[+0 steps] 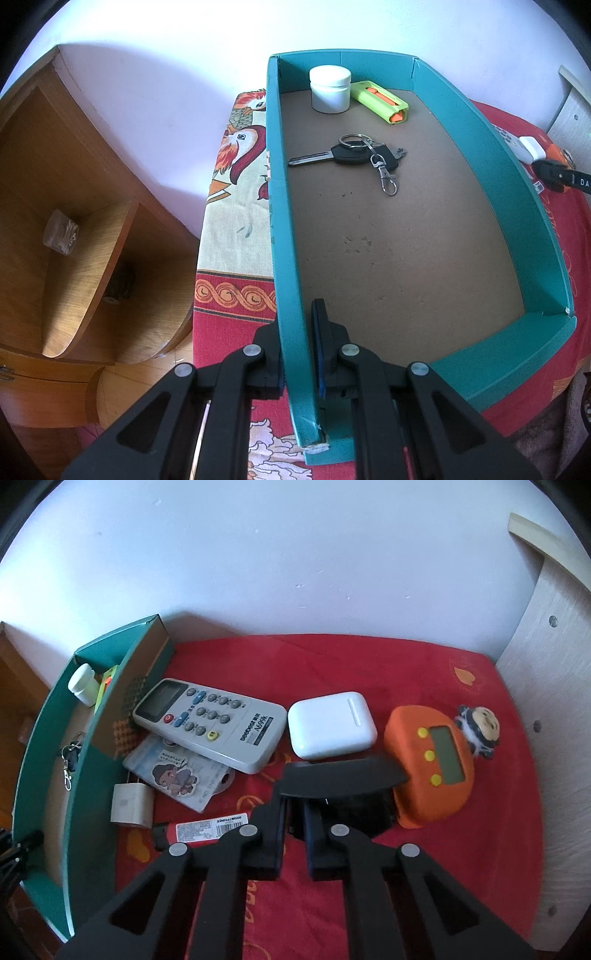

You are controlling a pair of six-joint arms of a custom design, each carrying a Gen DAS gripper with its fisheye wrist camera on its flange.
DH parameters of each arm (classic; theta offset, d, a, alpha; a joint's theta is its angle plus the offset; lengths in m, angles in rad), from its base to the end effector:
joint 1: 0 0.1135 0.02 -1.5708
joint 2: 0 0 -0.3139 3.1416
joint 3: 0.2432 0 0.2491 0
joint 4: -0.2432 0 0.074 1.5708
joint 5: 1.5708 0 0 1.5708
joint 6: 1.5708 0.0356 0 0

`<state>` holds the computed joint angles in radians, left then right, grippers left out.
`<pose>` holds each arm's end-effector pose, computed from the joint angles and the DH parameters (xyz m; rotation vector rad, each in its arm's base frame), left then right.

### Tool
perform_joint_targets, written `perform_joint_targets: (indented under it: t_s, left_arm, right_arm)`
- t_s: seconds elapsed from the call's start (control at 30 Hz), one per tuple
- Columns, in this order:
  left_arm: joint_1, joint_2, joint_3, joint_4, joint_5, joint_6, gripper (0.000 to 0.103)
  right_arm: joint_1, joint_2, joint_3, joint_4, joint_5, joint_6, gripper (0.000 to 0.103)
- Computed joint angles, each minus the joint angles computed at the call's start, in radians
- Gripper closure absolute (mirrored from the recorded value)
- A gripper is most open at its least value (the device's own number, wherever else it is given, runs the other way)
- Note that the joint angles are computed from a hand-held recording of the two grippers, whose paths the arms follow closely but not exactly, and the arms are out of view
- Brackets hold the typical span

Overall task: Organize objects
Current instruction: 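Move the right gripper back and grasp the black level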

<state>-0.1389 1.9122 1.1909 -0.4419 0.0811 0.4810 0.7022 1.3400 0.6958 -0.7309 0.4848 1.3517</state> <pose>0.3855 -0.0568 0.1942 0.8534 2.5895 -0.0131 0.1619 0.1153 0.2184 0.8982 2.4681 -0.1154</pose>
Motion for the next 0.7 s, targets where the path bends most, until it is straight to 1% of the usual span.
perform_joint_targets:
  t_s: [0.13,0.27,0.33,0.4,0.43,0.5,0.53,0.57,0.6,0.63,0.67,0.7]
  left_arm:
    - [-0.002,-0.004,-0.007,0.003,0.000,-0.002,0.094]
    - [-0.005,-0.007,-0.012,0.005,-0.002,-0.004,0.094]
    - [-0.008,-0.007,-0.011,0.006,-0.004,-0.008,0.094]
    - [-0.007,-0.007,-0.013,0.006,-0.004,-0.007,0.094]
    - [-0.007,-0.007,-0.012,0.006,-0.004,-0.008,0.094]
    - [-0.008,-0.007,-0.012,0.007,-0.004,-0.009,0.094]
    - [-0.009,-0.007,-0.013,0.007,-0.005,-0.010,0.094]
    - [-0.011,-0.008,-0.015,0.007,-0.007,-0.012,0.094]
    - [-0.006,-0.010,-0.017,0.008,-0.004,-0.006,0.094]
    - [-0.007,-0.010,-0.018,0.009,-0.004,-0.006,0.094]
    - [-0.009,-0.010,-0.018,0.009,-0.005,-0.009,0.094]
    - [-0.011,-0.010,-0.017,0.009,-0.006,-0.011,0.094]
  right_arm:
    - [0.028,-0.042,-0.032,0.005,-0.005,0.034,0.093]
    - [0.069,-0.051,-0.033,-0.059,-0.012,0.105,0.093]
    - [0.066,-0.061,-0.053,-0.055,-0.029,0.113,0.093]
    - [0.074,-0.074,-0.057,-0.084,-0.025,0.130,0.093]
    - [0.081,-0.075,-0.049,-0.099,-0.026,0.136,0.091]
    - [0.094,-0.096,-0.054,-0.092,-0.035,0.130,0.084]
    - [0.152,-0.166,-0.057,-0.179,-0.020,0.187,0.069]
    - [0.182,-0.185,-0.051,-0.206,-0.002,0.205,0.052]
    - [0.191,-0.179,-0.034,-0.215,0.015,0.204,0.045]
    - [0.185,-0.181,-0.034,-0.201,0.033,0.180,0.036]
    - [0.178,-0.183,-0.026,-0.191,0.046,0.154,0.030]
    - [0.161,-0.180,-0.018,-0.178,0.050,0.121,0.029]
